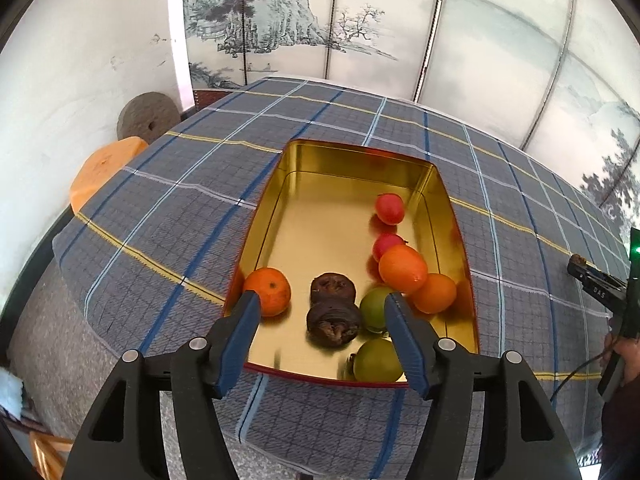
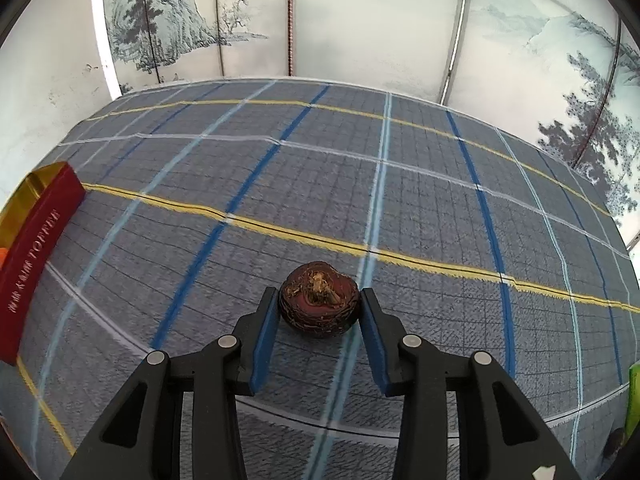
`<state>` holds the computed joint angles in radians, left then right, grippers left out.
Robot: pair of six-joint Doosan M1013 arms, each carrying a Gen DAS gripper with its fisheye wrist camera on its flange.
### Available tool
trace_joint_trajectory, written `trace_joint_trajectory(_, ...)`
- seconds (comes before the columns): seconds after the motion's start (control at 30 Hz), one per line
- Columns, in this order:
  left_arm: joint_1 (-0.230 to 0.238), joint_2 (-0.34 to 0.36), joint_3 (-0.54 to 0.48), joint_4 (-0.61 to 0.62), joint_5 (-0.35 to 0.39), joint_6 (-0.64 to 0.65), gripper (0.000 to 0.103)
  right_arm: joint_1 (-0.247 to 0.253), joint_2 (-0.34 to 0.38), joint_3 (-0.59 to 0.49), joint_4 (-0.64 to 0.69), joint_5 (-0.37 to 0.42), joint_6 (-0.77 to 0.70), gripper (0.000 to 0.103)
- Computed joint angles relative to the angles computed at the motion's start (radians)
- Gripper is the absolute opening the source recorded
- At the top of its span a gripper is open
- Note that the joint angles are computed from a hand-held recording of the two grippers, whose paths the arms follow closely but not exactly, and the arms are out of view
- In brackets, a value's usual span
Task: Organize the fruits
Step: 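Carry the dark brown fruit into the tin and open the right gripper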
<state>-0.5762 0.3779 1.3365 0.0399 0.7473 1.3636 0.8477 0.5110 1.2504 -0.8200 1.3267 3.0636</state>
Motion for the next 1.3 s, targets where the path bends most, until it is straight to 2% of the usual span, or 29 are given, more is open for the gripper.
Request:
trace_joint_trajectory(0.17, 0.003, -0.003, 0.005, 0.003, -0.004, -0.004, 0.066, 0.014, 0.017, -0.052, -0.015, -0.021, -0.044, 0.037)
trace_joint_trajectory(0.4, 0.009, -0.012, 0.014, 0.021, -0.006, -0.020, 0.066, 0.035, 0.069, -0.168, -0.023, -0.101, -0.172, 0.037)
trace_joint_trajectory(0.57, 0.018, -0.020, 0.023, 0.041, -0.006, -0.042, 0.066, 0.046, 0.139, -0.304, 0.013, -0.166, -0.312, 0.037)
trace_joint_trajectory(0.8, 0.031, -0.025, 0.032, 0.065, 0.006, -0.085, 0.066, 0.057, 0.246, -0.490, 0.111, -0.219, -0.517, 0.037)
trace_joint_trajectory(0.97, 0.038, -0.024, 0.036, 0.089, 0.023, -0.110, 0.066, 0.060, 0.322, -0.609, 0.198, -0.213, -0.646, 0.037)
trace_joint_trajectory(1.1, 0.043, -0.024, 0.038, 0.100, 0.031, -0.122, 0.066, 0.058, 0.375, -0.689, 0.249, -0.170, -0.713, 0.037)
trace_joint_trajectory(1.3, 0.046, -0.023, 0.039, 0.115, 0.045, -0.132, 0.067, 0.054, 0.404, -0.730, 0.267, -0.138, -0.743, 0.037)
